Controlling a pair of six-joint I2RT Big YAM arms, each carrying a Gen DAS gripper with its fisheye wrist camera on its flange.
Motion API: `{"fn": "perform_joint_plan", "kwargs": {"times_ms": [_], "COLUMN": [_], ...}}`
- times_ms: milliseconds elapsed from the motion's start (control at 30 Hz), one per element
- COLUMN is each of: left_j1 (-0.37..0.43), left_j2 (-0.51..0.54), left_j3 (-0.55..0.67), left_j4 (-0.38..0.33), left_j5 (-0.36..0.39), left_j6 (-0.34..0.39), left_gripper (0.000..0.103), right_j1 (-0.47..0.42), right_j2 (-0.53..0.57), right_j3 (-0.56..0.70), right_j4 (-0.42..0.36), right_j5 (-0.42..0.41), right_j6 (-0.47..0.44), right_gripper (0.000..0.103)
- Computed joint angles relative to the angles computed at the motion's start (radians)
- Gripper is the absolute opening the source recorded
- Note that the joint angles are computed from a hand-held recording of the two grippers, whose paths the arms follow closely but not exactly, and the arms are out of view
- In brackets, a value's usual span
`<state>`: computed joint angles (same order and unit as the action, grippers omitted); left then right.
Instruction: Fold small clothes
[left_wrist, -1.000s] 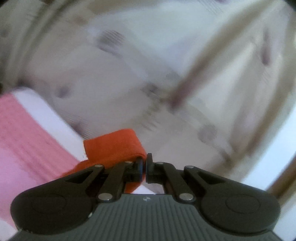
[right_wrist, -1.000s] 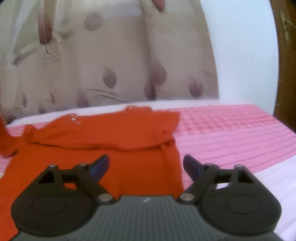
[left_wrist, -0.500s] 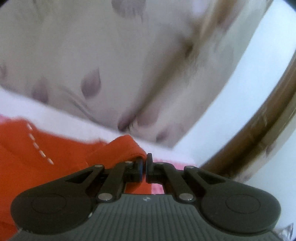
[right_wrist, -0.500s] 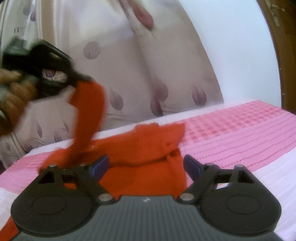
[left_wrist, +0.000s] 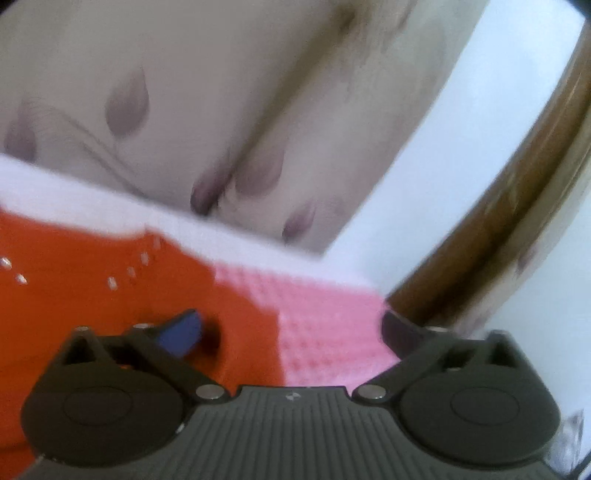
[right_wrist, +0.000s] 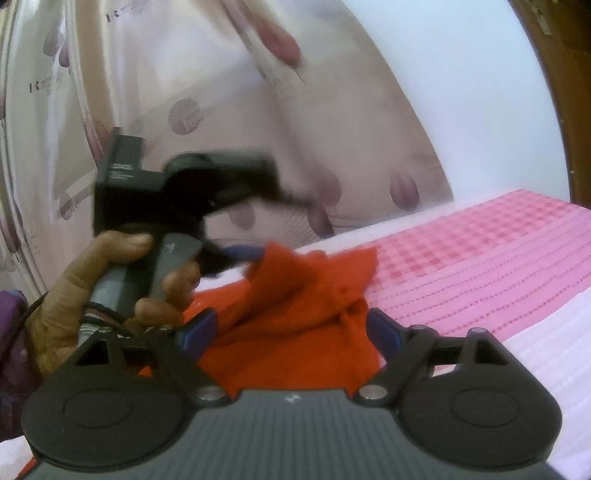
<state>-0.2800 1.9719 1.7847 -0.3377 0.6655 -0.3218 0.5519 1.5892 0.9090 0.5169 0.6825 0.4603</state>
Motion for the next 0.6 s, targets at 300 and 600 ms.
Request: {"fn": "perform_joint_plan", "kwargs": {"times_ms": [300,600], "left_j1": [0.166,0.271], "left_j2": [-0.167,-0.168], "left_j3": [-0.26,-0.437], "left_j4": [0.078,0.25], "left_j5": [-0.006,-0.199], "left_j6": [-0.028,-0.017], "left_gripper": [0.103,0.102], "right_j1": [-0.001,-0.044], "right_j2": [-0.002,0.084], "right_j3": [-0.001,0.346], "right_j4": [-0.007,-0.437], "right_j5": [0.004,-0.038], "right_j6": [0.007,-0.378], "right_gripper": [0.091,0.087]}}
